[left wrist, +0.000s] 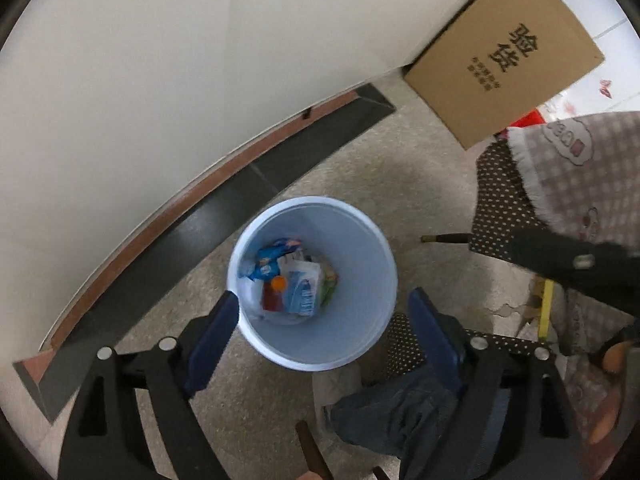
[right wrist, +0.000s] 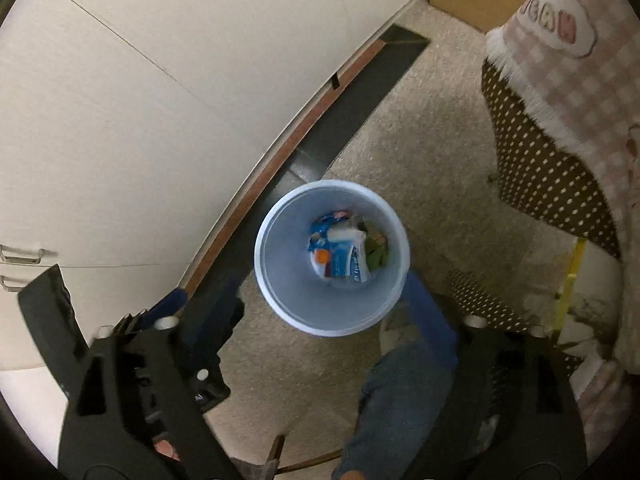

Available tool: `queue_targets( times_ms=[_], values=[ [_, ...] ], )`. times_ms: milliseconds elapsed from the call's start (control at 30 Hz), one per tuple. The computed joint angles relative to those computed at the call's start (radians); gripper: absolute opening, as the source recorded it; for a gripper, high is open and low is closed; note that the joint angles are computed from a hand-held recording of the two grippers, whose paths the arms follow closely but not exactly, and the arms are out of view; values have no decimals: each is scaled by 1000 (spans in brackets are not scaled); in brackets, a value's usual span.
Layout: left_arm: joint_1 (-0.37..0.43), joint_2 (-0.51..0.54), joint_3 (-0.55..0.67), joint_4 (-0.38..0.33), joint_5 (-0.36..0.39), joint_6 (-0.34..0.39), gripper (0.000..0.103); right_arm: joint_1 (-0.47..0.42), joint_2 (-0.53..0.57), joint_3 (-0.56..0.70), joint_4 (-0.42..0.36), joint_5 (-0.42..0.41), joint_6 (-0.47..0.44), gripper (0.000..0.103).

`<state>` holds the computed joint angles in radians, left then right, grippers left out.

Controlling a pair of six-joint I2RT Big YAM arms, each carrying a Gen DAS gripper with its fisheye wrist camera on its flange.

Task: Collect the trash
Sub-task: 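Move both open tools back to the table toward the remaining trash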

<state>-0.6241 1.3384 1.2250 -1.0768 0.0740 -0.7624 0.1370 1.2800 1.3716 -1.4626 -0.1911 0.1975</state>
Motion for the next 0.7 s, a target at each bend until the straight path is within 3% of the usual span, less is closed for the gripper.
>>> queue_targets(
  times_ms=[300, 500, 633, 700],
  values=[
    [-49, -58, 104, -167, -174, -51, 87, 26, -47, 109, -40, 3, -72, 97],
    [-116, -85, 257, -283, -324, -83, 88, -11, -95, 207, -61, -67, -127, 97],
    [-193, -72, 399, -349, -448, -100, 90, -75, -124, 294, -126, -226, -204, 97],
    [-230, -53, 467, -377, -500, -100, 91, -68, -141, 337, -133, -168, -226, 97]
  ],
)
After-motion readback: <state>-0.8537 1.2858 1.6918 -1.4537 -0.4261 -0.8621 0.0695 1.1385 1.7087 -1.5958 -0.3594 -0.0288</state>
